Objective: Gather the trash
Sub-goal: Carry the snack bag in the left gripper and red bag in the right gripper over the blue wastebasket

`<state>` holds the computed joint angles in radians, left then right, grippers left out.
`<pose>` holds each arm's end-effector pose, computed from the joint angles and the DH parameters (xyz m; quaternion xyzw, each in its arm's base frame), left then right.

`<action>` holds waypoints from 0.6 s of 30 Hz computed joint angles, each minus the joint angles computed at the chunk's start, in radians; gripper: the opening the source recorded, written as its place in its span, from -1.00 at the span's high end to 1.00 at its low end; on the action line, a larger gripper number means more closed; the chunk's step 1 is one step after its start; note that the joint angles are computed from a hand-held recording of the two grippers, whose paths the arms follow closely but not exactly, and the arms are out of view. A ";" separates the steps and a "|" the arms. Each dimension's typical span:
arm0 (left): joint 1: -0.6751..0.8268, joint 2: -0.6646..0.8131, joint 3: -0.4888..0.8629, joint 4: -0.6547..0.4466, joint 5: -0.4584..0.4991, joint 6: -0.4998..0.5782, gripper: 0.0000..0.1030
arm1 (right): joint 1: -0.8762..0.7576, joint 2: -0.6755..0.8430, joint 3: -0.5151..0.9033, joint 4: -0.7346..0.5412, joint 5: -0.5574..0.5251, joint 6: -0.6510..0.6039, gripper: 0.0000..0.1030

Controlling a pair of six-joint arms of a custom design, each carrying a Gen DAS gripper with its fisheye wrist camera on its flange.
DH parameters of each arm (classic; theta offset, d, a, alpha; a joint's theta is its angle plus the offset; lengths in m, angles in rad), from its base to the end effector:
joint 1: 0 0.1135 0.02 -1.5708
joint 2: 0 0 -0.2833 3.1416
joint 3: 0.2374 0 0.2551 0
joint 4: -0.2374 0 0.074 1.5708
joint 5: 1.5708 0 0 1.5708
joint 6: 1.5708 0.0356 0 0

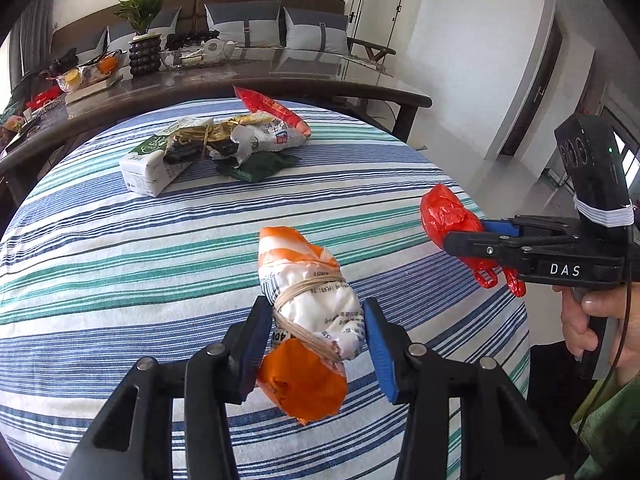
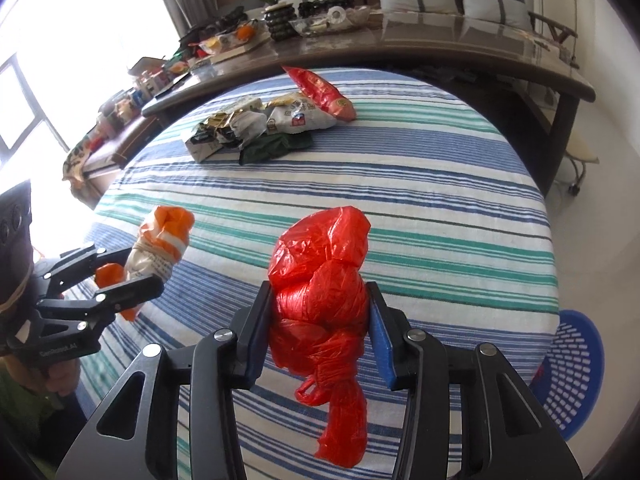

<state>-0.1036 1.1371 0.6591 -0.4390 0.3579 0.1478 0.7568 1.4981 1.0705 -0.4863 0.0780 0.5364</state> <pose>0.2116 -0.0345 0.2246 0.1735 0.9174 -0.1615 0.3196 0.2322 0.2155 0.2611 -0.0915 0.9415 0.1647 0.2795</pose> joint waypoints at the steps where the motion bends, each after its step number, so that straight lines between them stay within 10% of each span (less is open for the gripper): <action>1: -0.028 -0.010 -0.006 0.003 -0.016 -0.022 0.09 | -0.005 -0.016 -0.013 0.004 -0.003 0.002 0.12; 18: -0.565 0.050 0.109 0.050 -0.232 -0.379 0.09 | -0.215 -0.421 -0.269 -0.070 -0.003 0.018 0.12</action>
<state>-0.6688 1.1868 0.7682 -0.3886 0.1256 -0.2314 0.5422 1.0767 0.8013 -0.5566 0.0754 0.5543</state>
